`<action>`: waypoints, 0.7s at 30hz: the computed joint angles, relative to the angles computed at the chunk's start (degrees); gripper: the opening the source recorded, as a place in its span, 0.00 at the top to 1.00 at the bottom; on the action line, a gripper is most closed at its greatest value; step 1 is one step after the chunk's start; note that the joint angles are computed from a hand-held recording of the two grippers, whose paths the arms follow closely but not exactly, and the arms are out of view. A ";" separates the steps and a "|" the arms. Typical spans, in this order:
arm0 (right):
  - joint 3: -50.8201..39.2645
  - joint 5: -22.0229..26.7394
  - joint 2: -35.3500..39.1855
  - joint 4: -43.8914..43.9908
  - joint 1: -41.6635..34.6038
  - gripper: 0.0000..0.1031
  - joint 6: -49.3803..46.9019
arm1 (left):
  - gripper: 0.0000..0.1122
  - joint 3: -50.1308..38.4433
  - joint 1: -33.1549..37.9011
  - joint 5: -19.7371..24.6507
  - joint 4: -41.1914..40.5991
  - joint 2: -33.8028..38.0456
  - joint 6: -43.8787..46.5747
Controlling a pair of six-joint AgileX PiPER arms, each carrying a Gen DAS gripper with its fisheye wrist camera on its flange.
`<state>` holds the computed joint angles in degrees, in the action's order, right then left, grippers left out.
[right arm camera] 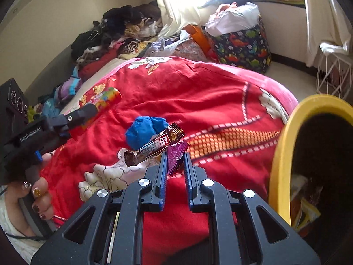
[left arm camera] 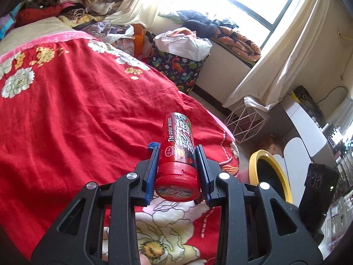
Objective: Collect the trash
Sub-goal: 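Grasp the red candy tube with the left gripper while the right gripper grasps the dark energy bar wrapper, then carry the red candy tube and energy bar wrapper over the yellow bin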
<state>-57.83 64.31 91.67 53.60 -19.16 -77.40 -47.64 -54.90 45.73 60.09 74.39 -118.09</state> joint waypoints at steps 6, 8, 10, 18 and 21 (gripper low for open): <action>-0.89 2.60 1.50 -0.77 -3.32 0.86 0.68 | 0.77 -2.40 -0.85 0.16 -0.32 1.42 2.16; -1.17 2.40 1.73 -1.21 -3.54 0.86 1.29 | 0.77 -3.13 -1.09 -0.10 -0.65 2.14 2.93; -1.09 2.18 1.73 -0.78 -4.20 0.86 1.15 | 0.77 -3.85 -1.47 -0.13 -0.99 3.02 3.87; -1.66 3.60 0.55 2.43 -6.44 0.86 0.05 | 0.77 -4.79 -1.63 -0.27 -2.10 5.38 5.22; -0.54 2.56 -1.95 4.93 -7.34 0.86 -3.65 | 0.77 -4.87 -1.40 -1.25 -2.56 6.09 5.46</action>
<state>-58.36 66.87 89.72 58.53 -26.50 -81.04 -52.51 -56.30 44.48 57.53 80.48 -112.64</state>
